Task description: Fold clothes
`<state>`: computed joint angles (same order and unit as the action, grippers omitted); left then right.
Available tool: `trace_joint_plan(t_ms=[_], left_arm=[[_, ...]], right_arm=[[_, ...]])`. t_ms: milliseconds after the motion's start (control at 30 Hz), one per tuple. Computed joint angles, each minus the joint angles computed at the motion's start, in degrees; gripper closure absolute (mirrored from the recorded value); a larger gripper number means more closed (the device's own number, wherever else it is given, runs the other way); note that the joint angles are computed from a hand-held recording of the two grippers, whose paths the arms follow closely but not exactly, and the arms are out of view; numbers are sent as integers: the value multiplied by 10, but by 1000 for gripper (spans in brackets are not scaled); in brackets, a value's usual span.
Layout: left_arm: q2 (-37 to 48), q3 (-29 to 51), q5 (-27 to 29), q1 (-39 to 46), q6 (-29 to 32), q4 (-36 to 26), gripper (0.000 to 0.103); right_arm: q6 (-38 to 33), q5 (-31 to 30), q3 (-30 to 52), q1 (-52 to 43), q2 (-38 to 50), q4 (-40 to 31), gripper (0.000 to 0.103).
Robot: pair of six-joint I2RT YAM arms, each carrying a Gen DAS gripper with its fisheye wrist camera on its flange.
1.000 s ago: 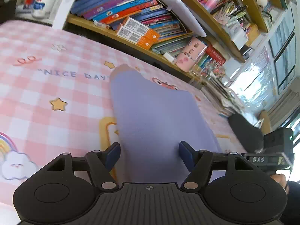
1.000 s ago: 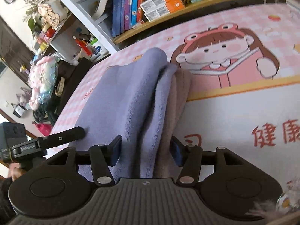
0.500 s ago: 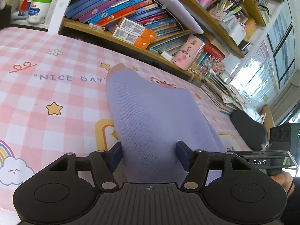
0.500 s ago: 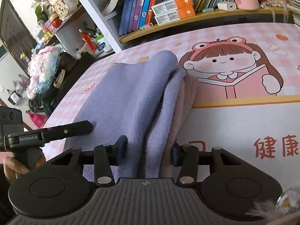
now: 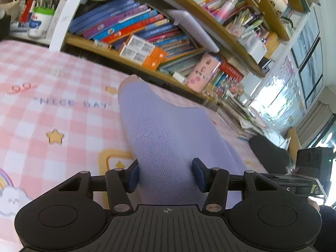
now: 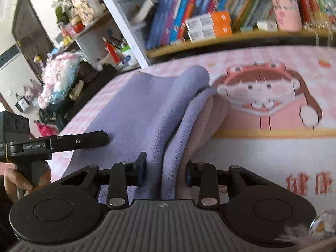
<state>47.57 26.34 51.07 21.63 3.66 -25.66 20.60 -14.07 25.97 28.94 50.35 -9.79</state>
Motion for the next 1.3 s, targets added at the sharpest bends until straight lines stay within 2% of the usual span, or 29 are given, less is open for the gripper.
trace_joint_plan(t_ms=[100,233,467,567,767,967,1300], left_arm=[[36,20,-5,-9,-12,35,52],[114,64,-36,-39,-37,114,52],[332,178,-70,-68,-102,261,52],[407,227,-93,-86,-139,301,52],[504,306,-128,-112,-160,345,52],[565,346,-142,-123,-179,395,52],[620,361,-145,-119,-178,418,51]], right_arm=[[-16,-6,19,-14,31,31,72],[-38,-19,68,-38,115,74,73],[-58,-49,229,-87,326,131,73],[-64,-51,296,-98,407,142,73],[-64,-44,386,-110,512,154,73],[-62,-56,447,-128,581,174,73],[-45,-59,458,-131,629,205,72]])
